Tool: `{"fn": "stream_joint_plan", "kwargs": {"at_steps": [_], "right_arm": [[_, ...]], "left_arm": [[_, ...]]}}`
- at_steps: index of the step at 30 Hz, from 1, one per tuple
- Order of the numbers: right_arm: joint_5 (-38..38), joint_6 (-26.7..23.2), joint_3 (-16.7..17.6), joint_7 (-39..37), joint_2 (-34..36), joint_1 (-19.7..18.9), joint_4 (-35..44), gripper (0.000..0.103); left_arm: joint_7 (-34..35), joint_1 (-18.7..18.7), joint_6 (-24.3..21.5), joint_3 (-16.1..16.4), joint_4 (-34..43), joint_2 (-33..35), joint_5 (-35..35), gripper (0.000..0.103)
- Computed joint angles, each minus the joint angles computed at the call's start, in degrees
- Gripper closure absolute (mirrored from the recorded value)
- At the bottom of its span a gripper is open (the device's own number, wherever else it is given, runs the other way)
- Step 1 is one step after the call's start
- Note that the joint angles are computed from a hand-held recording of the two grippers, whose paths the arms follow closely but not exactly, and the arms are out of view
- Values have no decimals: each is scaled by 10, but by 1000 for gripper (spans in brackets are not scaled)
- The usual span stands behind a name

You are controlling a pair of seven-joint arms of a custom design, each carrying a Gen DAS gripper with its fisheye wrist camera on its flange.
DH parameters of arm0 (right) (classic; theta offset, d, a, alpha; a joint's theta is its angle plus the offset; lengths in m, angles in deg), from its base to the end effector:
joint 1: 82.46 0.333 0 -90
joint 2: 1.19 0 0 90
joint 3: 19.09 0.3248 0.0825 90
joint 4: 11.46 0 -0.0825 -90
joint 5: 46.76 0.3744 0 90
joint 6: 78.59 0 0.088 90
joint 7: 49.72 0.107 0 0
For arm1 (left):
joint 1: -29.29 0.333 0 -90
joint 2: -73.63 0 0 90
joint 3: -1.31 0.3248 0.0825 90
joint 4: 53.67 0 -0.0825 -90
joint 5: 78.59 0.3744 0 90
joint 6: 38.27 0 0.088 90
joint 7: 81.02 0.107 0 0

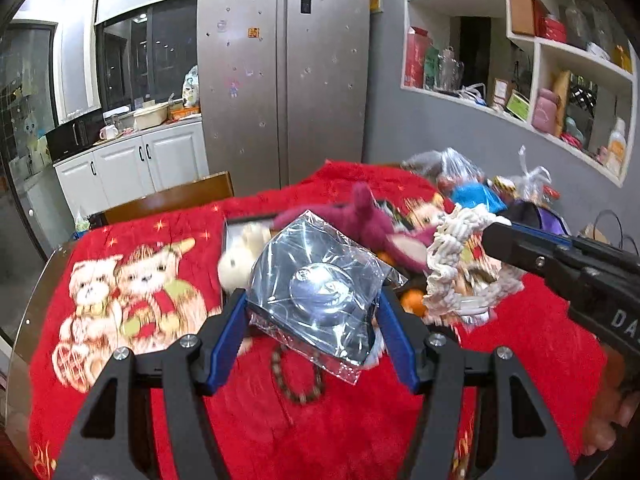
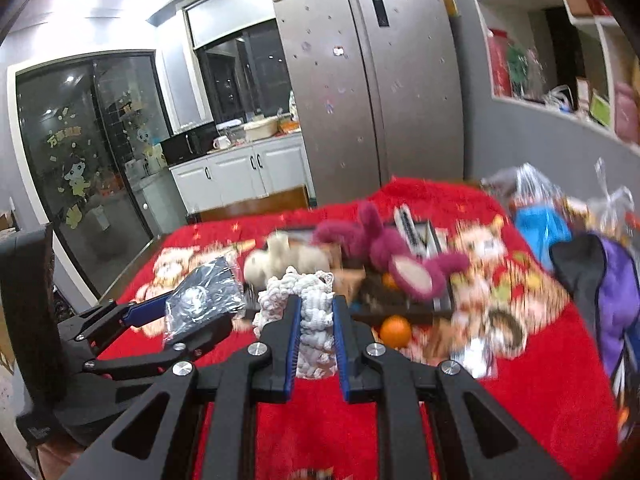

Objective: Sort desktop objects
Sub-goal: 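Carry the bag with the left tool into the black tray while the right tool drops the scrunchie there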

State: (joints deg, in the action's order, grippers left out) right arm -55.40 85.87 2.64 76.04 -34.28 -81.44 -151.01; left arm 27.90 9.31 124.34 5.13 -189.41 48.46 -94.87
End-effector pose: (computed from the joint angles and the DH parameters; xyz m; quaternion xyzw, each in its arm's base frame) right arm 0.3747 0.2043 0.6189 -0.6036 0.6351 -0.2723 0.3978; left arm 0.4417 -0.1077 0.6084 -0.5040 0.7395 -0.3786 0.2360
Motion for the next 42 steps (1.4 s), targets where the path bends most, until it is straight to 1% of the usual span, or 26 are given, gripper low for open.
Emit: {"fn": "stream_joint_plan", "kwargs": {"at_steps": [1, 3, 5, 10, 13, 15, 17, 19, 20, 21, 22, 23, 25, 27, 29, 31, 37, 42], "right_arm": [[-4, -4, -1, -4, 14, -5, 20, 87], [-5, -6, -11, -15, 38, -3, 49, 87], [-23, -14, -3, -10, 57, -19, 77, 87], [-86, -24, 1, 21, 129, -47, 150, 87], [-114, -24, -13, 43, 178, -44, 185, 87], [-124, -23, -25, 52, 206, -35, 202, 87], [-137, -19, -37, 64, 234, -27, 217, 87], [-141, -6, -52, 68, 255, -15, 221, 87], [-136, 4, -61, 68, 264, -8, 223, 87], [-127, 10, -71, 67, 274, 1, 225, 87], [-108, -4, -80, 43, 288, 14, 236, 87], [-107, -9, -87, 31, 297, 23, 242, 87], [-162, -30, -94, 72, 306, 31, 250, 87], [-153, -33, -107, 58, 312, 47, 253, 87], [-170, -43, -119, 71, 315, 60, 258, 87], [-169, -46, -132, 68, 318, 75, 260, 87], [-166, -58, -166, 58, 329, 115, 269, 87], [-146, -61, -181, 45, 336, 129, 271, 87]], "left_arm": [[3, -4, -4, 5, 17, 13, -4, 38], [11, -6, -8, 8, 49, 41, -14, 38], [22, 1, -13, 3, 87, 76, -22, 38], [29, 40, -22, -30, 187, 181, -26, 38], [-3, 68, -20, -55, 239, 240, 12, 38], [-14, 83, -15, -68, 259, 267, 23, 38], [0, 99, -7, -83, 271, 290, -1, 38], [26, 119, 2, -102, 279, 307, -43, 38], [24, 127, -18, -107, 296, 321, -34, 38], [19, 132, -27, -111, 308, 332, -19, 38], [17, 139, -13, -117, 302, 334, -16, 38], [19, 146, -8, -123, 300, 336, -12, 38], [23, 160, -9, -138, 306, 344, -5, 38], [26, 173, -8, -153, 305, 347, -5, 38], [24, 180, -6, -161, 304, 349, 1, 38], [24, 184, -3, -167, 301, 349, 5, 38], [10, 187, -2, -172, 301, 354, 25, 38], [-11, 189, -3, -170, 310, 364, 45, 38]]}}
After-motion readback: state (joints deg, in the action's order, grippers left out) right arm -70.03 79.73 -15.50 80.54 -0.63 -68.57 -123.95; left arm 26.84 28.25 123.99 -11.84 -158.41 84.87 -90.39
